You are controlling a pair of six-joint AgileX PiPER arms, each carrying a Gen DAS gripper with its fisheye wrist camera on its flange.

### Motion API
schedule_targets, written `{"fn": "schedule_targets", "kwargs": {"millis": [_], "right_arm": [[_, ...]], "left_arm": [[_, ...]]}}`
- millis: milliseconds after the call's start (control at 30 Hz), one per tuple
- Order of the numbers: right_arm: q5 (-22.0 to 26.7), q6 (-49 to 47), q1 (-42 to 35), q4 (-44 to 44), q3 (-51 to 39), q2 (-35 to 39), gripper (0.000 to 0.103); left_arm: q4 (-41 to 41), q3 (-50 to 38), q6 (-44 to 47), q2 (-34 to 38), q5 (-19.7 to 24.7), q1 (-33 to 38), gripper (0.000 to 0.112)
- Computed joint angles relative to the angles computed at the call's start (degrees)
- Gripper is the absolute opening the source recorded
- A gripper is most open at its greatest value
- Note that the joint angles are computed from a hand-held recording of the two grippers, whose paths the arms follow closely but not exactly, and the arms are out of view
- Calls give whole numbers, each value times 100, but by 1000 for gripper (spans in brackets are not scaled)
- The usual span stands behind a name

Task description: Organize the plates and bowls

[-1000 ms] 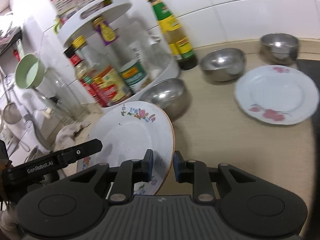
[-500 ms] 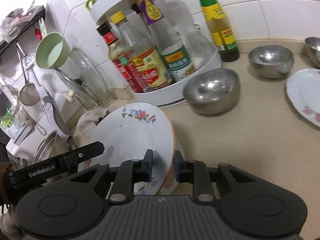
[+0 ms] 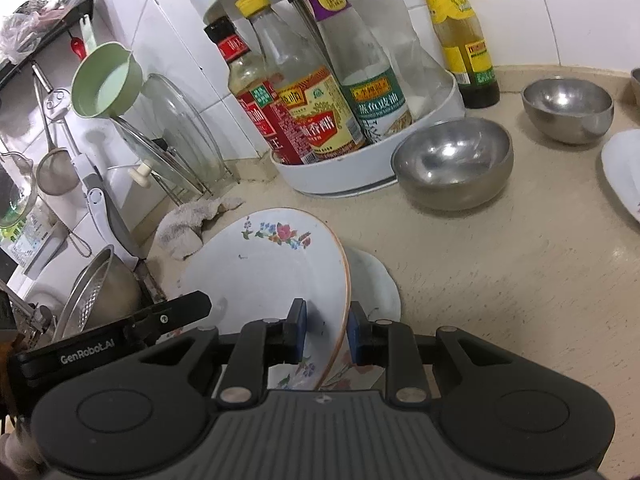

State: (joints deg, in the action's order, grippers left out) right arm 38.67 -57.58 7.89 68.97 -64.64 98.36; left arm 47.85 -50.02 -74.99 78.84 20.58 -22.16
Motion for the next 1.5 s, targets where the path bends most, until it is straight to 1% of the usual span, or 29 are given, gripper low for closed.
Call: {"fn": "schedule_targets", "kwargs": {"millis": [400,667,967,1100,1267,1333,1400,1500], "right_arm": [[-202,215,153,-244,-126,240,23],[-261,241,160,-287,-212,356,23],[-524,106,254,-296,-228,457,23],[-769,-152,344,-168,-131,420,23],[-866,-320,378,-52,-116,435,24],[-1002,-445,413,33,-88,424,25],[-1129,-541,434,80,-81,425,26],[-1105,-749,379,296,-90,431,26]], "left_arm": [[-465,-13,427,284,-200,196,75],[-699,-116,733,430,-229,245,75],[-1005,-190,983,615,-314,317,74],[-944,-211,918,688,-300,308,74],[-931,-200,916,713,-364,362,74],[-753,-227,758,750,-306,321,74],[-648,-215,676,746,-352,340,73],[-305,-217,404,697,-341,319,76]]}}
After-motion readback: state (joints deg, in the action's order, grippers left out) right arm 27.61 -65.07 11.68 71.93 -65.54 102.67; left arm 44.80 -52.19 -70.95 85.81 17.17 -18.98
